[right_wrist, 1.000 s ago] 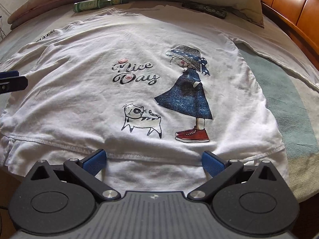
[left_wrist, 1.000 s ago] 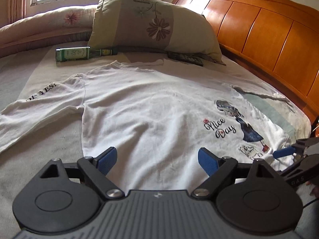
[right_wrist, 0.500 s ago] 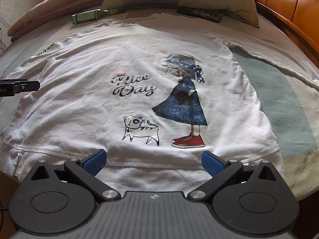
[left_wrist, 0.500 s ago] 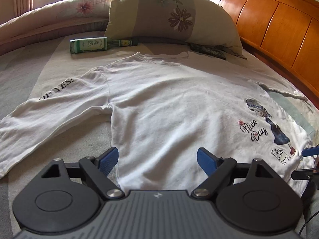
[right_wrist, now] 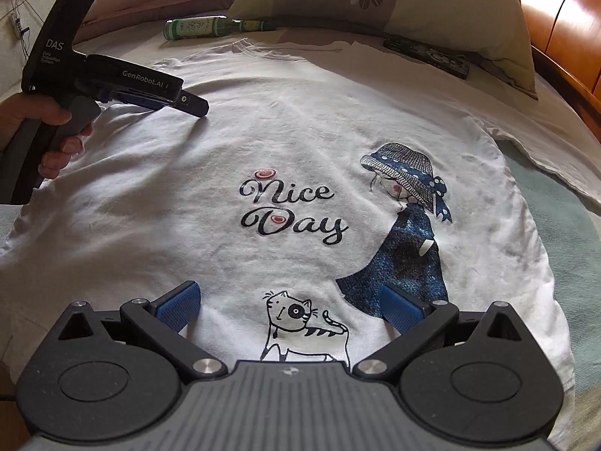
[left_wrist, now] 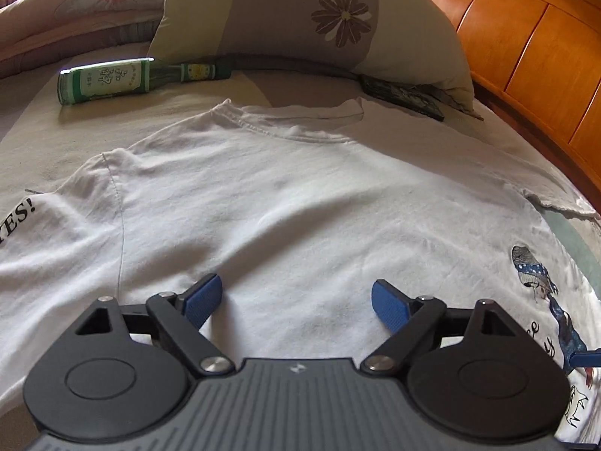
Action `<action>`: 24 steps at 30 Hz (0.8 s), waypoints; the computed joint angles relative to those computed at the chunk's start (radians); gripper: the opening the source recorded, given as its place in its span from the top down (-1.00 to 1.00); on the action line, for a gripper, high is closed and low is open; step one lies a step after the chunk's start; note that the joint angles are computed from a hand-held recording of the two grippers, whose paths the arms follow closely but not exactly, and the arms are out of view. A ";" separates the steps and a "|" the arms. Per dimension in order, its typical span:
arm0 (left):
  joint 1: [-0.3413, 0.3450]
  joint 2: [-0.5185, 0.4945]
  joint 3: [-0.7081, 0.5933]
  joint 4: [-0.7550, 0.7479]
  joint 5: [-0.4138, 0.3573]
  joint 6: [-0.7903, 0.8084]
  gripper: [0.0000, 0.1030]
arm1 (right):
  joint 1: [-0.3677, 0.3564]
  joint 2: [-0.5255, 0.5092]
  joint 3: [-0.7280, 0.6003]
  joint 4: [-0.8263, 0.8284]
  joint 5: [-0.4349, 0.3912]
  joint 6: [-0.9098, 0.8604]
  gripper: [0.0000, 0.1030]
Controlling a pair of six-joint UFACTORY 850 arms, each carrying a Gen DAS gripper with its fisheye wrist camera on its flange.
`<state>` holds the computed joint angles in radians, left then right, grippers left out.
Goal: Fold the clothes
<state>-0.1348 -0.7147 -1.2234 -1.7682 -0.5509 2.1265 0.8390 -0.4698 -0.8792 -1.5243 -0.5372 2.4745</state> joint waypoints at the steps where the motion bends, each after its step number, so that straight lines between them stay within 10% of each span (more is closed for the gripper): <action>1: 0.005 0.012 0.019 -0.001 -0.002 0.002 -0.75 | 0.003 0.004 0.007 -0.009 -0.002 0.019 -1.00; 6: 0.016 0.055 0.008 0.292 0.038 -0.210 -0.76 | 0.022 0.003 0.025 -0.057 -0.035 0.081 -1.00; 13: -0.007 -0.057 -0.173 0.307 -0.067 -0.361 -0.77 | 0.023 -0.003 0.020 -0.047 -0.044 0.078 -1.00; 24: -0.072 -0.068 -0.182 0.205 0.167 -0.228 -0.77 | 0.021 0.006 0.031 -0.058 -0.027 0.069 -1.00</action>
